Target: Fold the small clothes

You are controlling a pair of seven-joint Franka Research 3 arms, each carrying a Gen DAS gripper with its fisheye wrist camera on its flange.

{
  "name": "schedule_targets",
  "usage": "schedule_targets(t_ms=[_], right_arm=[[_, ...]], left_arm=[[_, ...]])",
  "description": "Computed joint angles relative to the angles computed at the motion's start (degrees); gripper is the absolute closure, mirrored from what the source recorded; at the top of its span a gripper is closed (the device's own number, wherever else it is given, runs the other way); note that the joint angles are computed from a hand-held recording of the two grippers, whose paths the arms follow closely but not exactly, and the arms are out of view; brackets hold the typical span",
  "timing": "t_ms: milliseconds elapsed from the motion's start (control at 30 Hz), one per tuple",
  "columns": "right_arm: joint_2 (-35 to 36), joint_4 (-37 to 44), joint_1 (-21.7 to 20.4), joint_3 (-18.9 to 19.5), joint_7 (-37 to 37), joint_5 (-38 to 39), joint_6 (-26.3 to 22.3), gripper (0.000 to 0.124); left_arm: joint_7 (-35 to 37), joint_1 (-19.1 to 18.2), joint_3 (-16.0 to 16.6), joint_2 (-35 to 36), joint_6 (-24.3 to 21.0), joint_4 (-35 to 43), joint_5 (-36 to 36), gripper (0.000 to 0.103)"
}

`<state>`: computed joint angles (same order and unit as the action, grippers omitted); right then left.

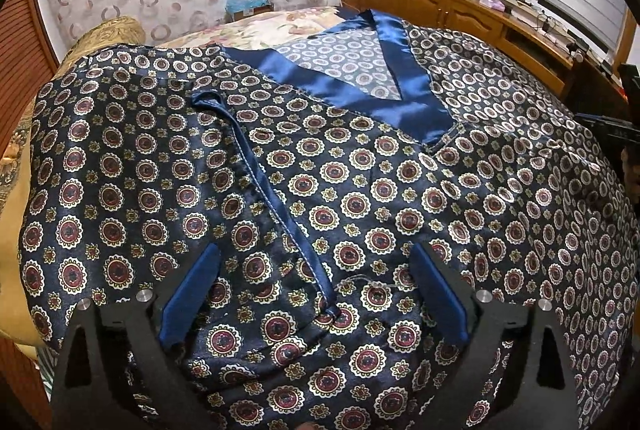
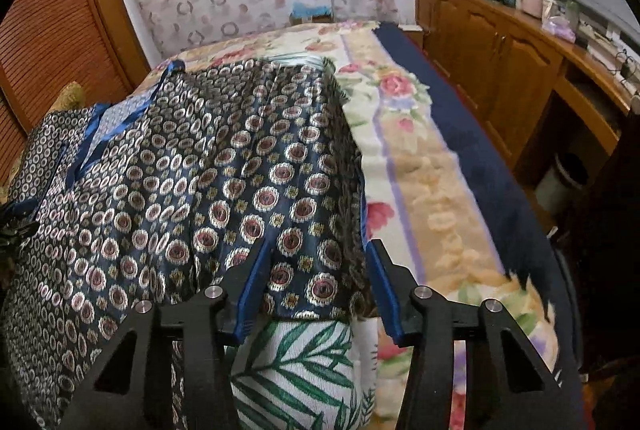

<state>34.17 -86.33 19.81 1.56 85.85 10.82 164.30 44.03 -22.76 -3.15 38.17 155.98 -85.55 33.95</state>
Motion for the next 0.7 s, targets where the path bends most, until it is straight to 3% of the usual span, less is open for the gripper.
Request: schedule_targets(t_ms=[200,333,400,600,700], right_arm=[[-1.89,-1.98,-1.41,1.49,-3.17,1.25,-0.30,0.092],[-4.19,-4.97,5.08,-6.36,2.57,-6.38,0.78,0.112],[-4.89,-6.22,6.27,-7.82,4.09,-9.47,1.55,0.118],[-7.17,-9.30,5.55,-5.73,3.92,-10.57,7.52,0.121],[-8.53,-10.81,4.87,-3.48,1.64,-9.51,10.79,0.121]], left_arm=[[0.29,0.05,-0.07,0.22,-0.22,0.37,-0.25,0.006],[0.31,0.06,-0.07,0.12,-0.15,0.22,-0.31,0.005],[0.34,0.06,-0.08,0.10,-0.19,0.23,-0.34,0.005],[0.14,-0.07,0.16,-0.14,-0.02,-0.15,-0.05,0.005],[-3.32,-1.63,2.26,-1.43,1.14,-1.92,2.45,0.005]])
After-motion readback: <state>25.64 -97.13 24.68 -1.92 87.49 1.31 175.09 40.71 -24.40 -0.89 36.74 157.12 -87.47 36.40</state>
